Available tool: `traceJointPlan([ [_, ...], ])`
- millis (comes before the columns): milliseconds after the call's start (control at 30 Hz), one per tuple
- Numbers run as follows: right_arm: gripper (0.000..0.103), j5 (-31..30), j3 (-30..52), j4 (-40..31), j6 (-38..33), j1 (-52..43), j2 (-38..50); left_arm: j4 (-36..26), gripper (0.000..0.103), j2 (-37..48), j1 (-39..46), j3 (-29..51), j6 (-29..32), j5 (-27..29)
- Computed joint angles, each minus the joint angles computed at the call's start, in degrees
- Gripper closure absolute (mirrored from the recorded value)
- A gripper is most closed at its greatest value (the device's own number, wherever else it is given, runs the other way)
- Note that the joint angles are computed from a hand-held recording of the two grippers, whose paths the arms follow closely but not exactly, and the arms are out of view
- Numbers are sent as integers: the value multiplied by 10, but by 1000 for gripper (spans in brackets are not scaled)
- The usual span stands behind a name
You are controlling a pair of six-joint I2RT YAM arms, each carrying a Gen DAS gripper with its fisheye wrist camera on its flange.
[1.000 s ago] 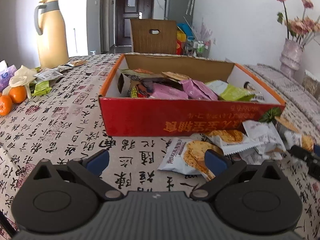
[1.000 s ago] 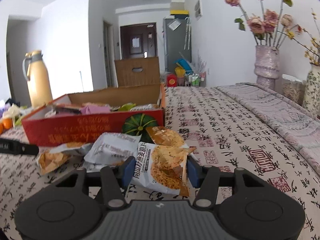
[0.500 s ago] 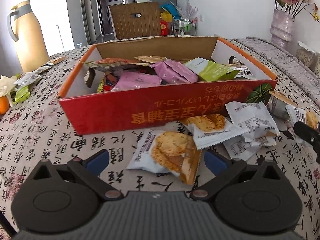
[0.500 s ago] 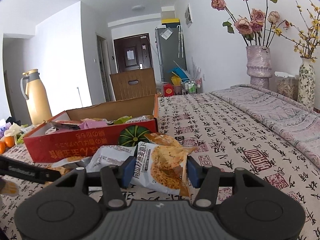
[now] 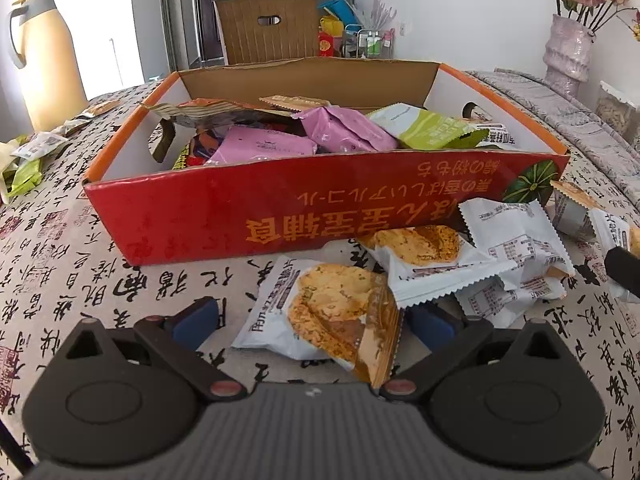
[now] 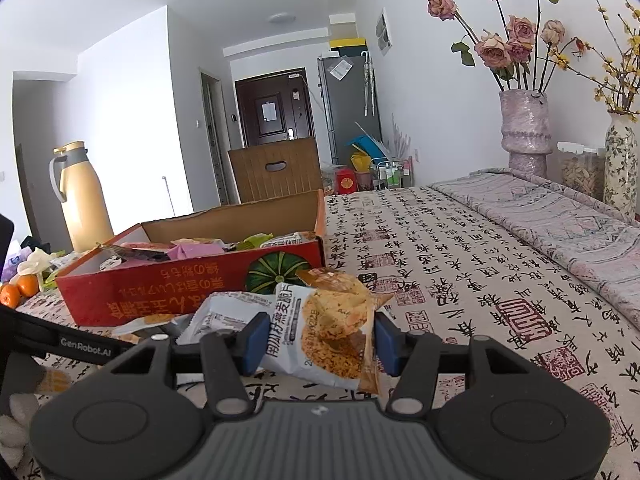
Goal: Organize snacks
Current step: 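Grasp a small white wrapped packet with the left tool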
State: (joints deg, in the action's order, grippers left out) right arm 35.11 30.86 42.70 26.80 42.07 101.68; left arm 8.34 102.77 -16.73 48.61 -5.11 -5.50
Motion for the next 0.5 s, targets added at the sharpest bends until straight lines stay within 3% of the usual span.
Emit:
traceJointPlan([
  [67,48,0,1,-1,0,0,0,5,2,-2,0,-5,1,2],
  [200,48,1,3,-5,0,0,2,22,18,-13,-2,-20,9,9],
  [500,48,3,15,-28,4,1,2,35,38,-36,7,-42,1,24],
])
